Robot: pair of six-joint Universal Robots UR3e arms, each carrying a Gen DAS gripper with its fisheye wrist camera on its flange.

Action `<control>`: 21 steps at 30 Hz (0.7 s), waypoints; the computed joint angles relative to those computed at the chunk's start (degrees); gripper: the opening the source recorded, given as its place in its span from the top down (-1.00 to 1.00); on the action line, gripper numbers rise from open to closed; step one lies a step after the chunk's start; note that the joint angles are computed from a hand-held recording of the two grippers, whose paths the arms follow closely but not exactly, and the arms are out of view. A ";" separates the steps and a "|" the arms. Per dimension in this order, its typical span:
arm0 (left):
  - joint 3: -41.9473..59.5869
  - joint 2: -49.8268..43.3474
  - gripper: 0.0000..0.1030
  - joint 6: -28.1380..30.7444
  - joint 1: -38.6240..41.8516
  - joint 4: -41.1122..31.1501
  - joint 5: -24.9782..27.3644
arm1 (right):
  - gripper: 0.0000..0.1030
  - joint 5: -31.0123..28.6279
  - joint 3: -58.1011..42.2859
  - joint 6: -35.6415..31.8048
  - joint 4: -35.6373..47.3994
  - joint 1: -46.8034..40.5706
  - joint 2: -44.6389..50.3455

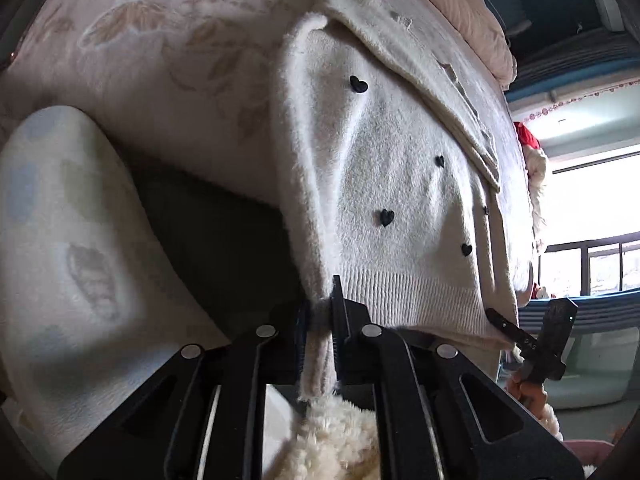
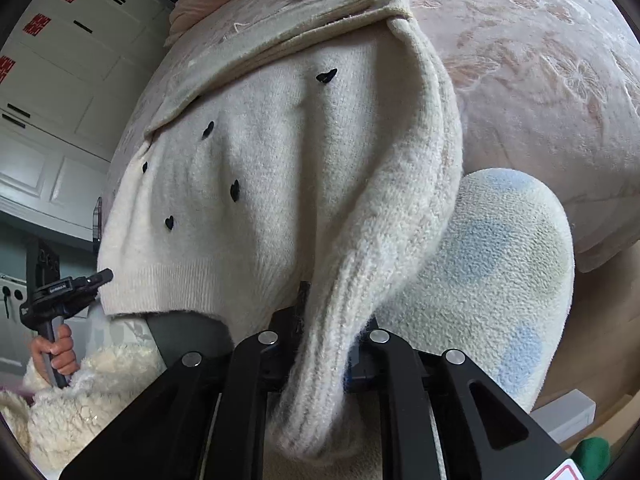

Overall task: Fold small clothes
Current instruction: 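Grasp the ribbed hem with both tools and lift it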

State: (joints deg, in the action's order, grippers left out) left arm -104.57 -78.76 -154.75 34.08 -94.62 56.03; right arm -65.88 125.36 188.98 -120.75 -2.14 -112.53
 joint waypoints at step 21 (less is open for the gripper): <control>4.71 3.72 0.90 2.46 0.05 -6.01 0.90 | 0.82 -4.79 -8.51 -3.23 6.13 4.13 -6.72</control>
